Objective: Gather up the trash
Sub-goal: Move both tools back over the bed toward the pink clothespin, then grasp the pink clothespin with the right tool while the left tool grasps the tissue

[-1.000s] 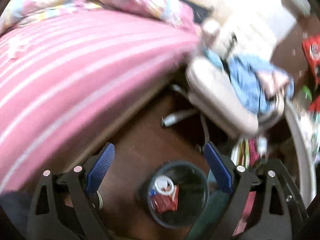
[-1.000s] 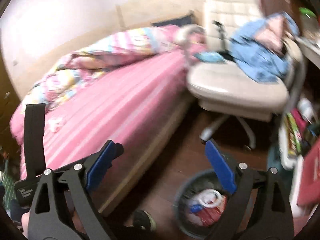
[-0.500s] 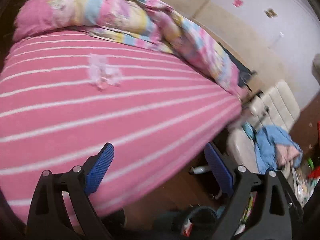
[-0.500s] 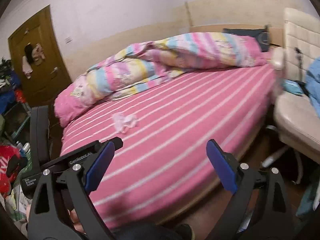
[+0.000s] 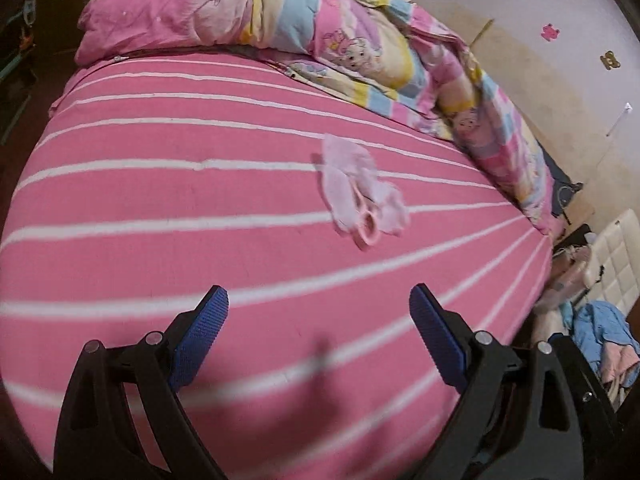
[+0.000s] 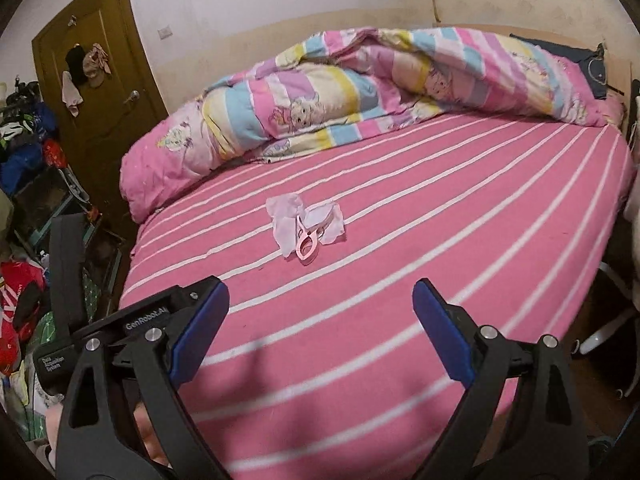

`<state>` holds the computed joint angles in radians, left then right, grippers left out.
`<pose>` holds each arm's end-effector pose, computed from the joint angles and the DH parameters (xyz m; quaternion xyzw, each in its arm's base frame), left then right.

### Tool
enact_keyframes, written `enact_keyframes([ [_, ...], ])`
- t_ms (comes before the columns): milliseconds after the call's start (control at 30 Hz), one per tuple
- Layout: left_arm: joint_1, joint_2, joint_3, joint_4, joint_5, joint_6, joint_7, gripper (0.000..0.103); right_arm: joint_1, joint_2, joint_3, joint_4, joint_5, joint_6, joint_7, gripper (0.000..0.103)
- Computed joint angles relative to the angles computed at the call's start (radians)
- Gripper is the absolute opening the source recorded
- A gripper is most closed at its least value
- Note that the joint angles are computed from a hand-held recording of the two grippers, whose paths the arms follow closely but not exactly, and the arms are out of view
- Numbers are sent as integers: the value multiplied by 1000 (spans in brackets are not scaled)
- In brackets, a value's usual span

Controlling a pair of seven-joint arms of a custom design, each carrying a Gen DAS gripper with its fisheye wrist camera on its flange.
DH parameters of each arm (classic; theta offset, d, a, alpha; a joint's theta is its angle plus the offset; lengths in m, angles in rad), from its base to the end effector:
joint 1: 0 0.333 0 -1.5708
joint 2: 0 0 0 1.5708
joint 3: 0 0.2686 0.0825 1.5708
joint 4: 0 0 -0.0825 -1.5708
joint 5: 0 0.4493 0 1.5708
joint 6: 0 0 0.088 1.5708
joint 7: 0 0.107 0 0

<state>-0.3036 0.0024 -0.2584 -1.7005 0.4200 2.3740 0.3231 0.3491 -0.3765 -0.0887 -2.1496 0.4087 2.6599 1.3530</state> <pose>0.5736 -0.3557 0.5959 -0.7944 0.4803 -0.3420 0.1461 0.5581 0.1317 0.6007 -0.6884 0.5664 -0.1602 0.4239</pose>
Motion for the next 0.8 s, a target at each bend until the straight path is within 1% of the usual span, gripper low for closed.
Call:
enact_keyframes([
  [67, 8, 34, 11, 22, 9, 11, 23, 89, 6, 69, -2, 49, 13, 6, -6, 92],
  [167, 16, 89, 32, 61, 0, 27, 61, 89, -6, 151, 11, 115, 31, 0, -16, 92],
  [267, 17, 163, 56, 133, -29, 47, 103, 89, -28, 259, 34, 211, 58, -19, -23, 89],
  [333, 9, 228, 76, 213, -26, 29, 128, 89, -48, 331, 59, 280, 66, -37, -28, 86],
  [400, 4, 271, 90, 264, -49, 32, 157, 89, -71, 384, 83, 335, 68, -68, -31, 77],
  [467, 0, 324, 102, 329, -76, 31, 197, 89, -93, 438, 107, 393, 35, -94, -8, 71],
  [567, -17, 400, 123, 439, -95, -13, 250, 89, -116, 491, 135, 447, 8, -98, 21, 69],
  [667, -25, 455, 135, 510, -126, -25, 292, 89, -128, 551, 155, 512, -39, -118, 51, 62],
  [733, -31, 492, 141, 561, -146, -50, 319, 89, -133, 582, 163, 551, -72, -137, 76, 58],
  [800, -36, 507, 150, 581, -158, -66, 329, 89, -135, 615, 168, 589, -109, -156, 109, 54],
])
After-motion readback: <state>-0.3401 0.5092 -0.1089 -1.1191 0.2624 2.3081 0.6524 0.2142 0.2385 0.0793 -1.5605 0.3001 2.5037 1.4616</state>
